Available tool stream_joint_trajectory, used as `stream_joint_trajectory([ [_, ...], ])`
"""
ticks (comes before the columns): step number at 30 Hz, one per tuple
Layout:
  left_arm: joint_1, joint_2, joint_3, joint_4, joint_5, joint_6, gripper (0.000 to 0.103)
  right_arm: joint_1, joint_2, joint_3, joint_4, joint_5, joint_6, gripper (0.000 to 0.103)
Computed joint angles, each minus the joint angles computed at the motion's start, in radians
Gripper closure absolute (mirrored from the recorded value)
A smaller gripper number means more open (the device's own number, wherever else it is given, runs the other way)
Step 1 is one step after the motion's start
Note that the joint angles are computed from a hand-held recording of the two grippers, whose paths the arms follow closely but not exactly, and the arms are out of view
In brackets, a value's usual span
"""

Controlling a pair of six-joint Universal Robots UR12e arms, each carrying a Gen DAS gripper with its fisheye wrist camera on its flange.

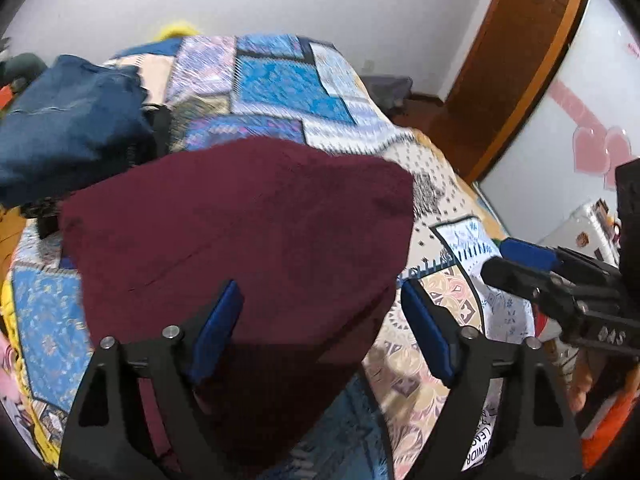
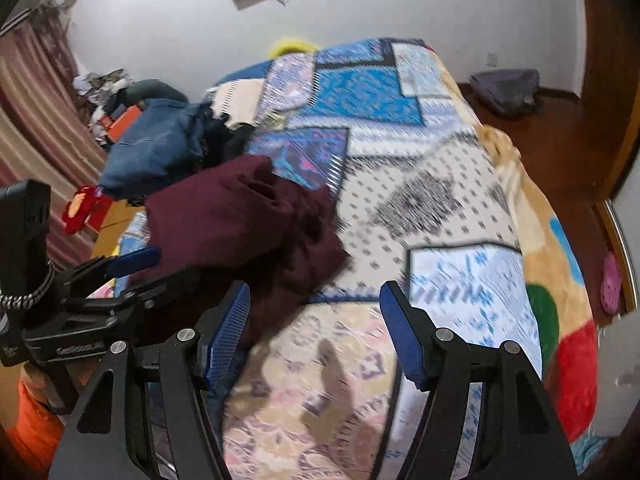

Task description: Fold large clothes

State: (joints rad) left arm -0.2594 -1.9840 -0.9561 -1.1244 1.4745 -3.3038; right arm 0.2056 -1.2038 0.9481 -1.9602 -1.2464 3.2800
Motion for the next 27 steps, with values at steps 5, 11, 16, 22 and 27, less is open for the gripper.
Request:
stream_joint_trajectory([
  [5, 0.023, 0.078, -0.101, 0.133, 0.085, 0.004, 0.002, 0.026, 0.048, -0.082, 0.007, 0.021, -0.075, 0.039],
  [11, 0.049, 0.102, -0.153, 0.09, 0.231, -0.003, 0.001, 0.046, 0.136, -0.212, 0.06, 0.108, -0.101, 0.039],
  [16, 0.084, 0.108, -0.189, -0.003, 0.102, -0.032, 0.001, 0.058, 0.193, -0.291, 0.146, 0.07, -0.113, 0.039],
  [22, 0.096, 0.127, -0.262, 0.018, 0.01, -0.054, 0.0, 0.06, 0.183, -0.262, 0.18, -0.019, -0.185, 0.039],
  [27, 0.084, 0.133, -0.282, 0.019, 0.03, -0.03, 0.0, 0.032, 0.161, -0.194, 0.181, -0.009, -0.132, 0.021],
])
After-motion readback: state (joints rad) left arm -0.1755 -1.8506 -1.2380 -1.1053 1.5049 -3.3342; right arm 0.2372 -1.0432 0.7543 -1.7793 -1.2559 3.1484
